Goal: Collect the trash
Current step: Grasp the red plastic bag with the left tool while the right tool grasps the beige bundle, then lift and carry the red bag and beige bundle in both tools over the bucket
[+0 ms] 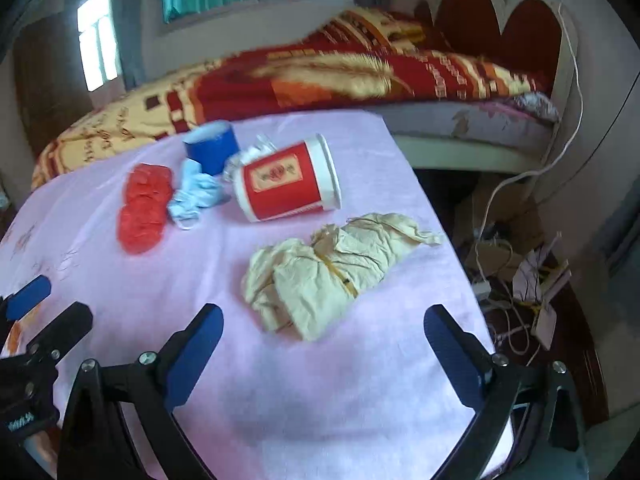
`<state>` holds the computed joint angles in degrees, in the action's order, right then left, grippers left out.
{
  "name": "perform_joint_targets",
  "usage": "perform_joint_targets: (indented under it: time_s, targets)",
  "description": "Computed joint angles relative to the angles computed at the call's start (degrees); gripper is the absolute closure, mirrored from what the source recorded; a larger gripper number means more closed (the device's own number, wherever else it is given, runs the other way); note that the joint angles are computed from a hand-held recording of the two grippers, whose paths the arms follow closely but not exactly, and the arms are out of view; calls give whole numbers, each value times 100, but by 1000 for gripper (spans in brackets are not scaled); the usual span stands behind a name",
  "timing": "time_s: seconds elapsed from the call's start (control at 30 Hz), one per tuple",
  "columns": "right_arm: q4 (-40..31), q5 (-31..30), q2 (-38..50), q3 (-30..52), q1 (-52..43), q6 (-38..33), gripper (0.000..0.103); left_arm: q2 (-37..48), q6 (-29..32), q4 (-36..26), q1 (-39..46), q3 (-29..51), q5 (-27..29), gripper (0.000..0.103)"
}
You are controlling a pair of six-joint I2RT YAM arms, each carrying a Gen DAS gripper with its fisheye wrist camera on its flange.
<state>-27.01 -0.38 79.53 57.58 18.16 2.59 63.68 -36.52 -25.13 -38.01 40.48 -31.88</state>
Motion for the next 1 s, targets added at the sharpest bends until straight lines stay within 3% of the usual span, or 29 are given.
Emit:
perform_joint_targets:
  time_s: [0.07,0.2,0.47,0.57,0.6,0.63,0.67,0.8,0.83,0.9,1.0]
  targets:
    - [-15,190,353,233,38,36,5,236,191,199,293,53,160,10]
    - [-73,6,977,751,-61,-64,31,781,584,522,929,328,743,17]
    - [-155,-315,1718,1516,-71,-508,45,1783,1059,690,1735,996,1506,31]
    - [-180,-348,1785,1593,-88,-573,48,1991,1125,691,1890,1119,1670,40]
    - [-189,-371,1774,1583,-112,-589,48,2067,1159,680,1964,1153,1815,47]
    - [-211,-376,1740,1546,-139,-592,48,2118,1182,685,2021,1172,1925,62]
    - [-259,-412,1723,1516,-167,-581,48,2174,1203,695,2092,1184,2042,68]
    - [-152,-547,1576,1287,-264,-556,48,1773,1225,807,2071,853,2173,76]
    - [-136,-687,1533,1249,-322,-521,60,1676,1224,789,2013,784,2123,76]
    - [-103,-829,1433,1161,-384,-479,70,1415,1230,733,1831,597,1980,77]
    - [45,-779,1177,892,-395,-536,74,970,1070,593,1481,318,1709,77]
